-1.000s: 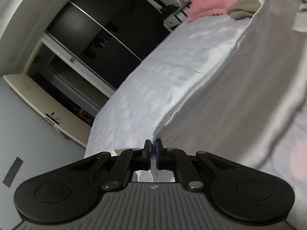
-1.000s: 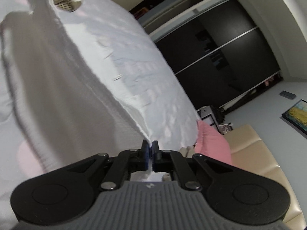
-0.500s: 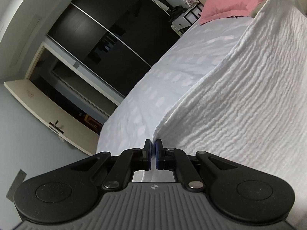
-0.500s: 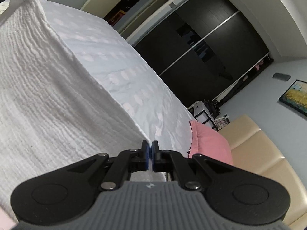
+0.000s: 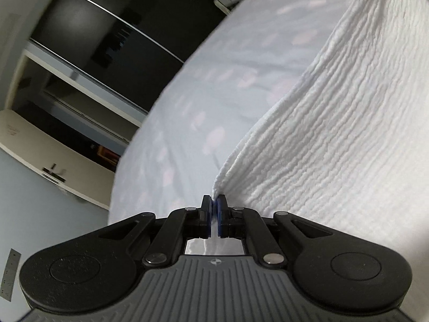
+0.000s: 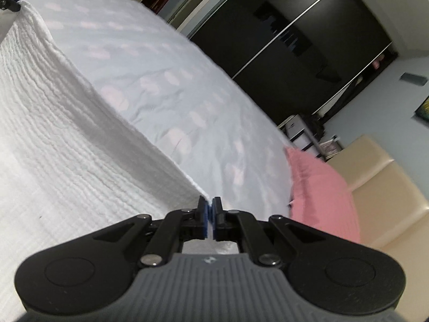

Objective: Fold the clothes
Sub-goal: 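Lay the folded hem onto the shirt with both grippers and release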

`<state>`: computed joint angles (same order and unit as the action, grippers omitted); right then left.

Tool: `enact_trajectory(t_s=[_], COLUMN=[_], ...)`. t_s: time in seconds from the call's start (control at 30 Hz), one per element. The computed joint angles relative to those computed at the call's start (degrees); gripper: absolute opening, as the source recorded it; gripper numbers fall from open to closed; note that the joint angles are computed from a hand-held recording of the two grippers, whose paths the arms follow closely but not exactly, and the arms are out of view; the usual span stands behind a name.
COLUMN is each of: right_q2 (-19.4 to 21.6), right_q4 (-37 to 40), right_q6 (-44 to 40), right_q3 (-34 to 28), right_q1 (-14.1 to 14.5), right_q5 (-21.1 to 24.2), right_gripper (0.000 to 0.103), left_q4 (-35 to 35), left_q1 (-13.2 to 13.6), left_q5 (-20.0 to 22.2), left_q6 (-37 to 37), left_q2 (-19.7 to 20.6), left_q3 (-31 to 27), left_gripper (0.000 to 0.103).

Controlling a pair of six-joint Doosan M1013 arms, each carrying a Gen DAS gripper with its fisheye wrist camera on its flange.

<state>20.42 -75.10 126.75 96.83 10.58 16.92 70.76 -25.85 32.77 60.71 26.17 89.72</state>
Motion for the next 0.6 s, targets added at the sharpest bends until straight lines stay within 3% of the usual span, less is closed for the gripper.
enact_trajectory(t_s=[0.17,0.2,0.23,0.3,0.37,0.43,0.47,0.6], right_q2=[2.7,3.0,3.3,3.7,3.5,2.8,2.7,0.8], right_q4=[4.2,6.2,8.4,13.6,19.1,22.4,24.8,46.3], right_q6=[-1.9,-3.4,-5.0,-8.5,-11.6,-12.1,-13.2,-26.6], right_q3=[-1.6,-1.9,-2.3,-3.1,-3.4,-3.2,-3.5,-3.7], right_q1=[-0.3,-0.4,-0.7,-1.2,-1.6,-2.0,-2.3,-4.0], right_q5=[0.2,0.3,0.2,0.1,0.8,1.4,2.0,5.1], right_gripper=[0.012,0.024,0.03,0.03,0.038,0.051,0.051,0.055], left_q4=[-5.7,-7.2,-7.8,-7.5,-7.7,-8.5,-9.3,-15.4], left_q1=[0.9,1.1,1.3,1.5,1.8,2.0,2.2,2.5], left_q5=[0.2,0.2,0.3,0.1,-0.5,-1.0,-0.8,-0.6], left_q6=[2.5,2.7,2.4,0.8,-0.5,-1.5,-1.8,-0.5], left_q2=[1.7,1.6,1.5,0.9,-0.2,-1.4,-2.2,-5.6], left_q3=[-1.2,-1.2,-1.1,-0.1,1.2,2.5,3.2,5.9], left_gripper=[0.009,0.016,0.019,0.03,0.043,0.045,0.045,0.047])
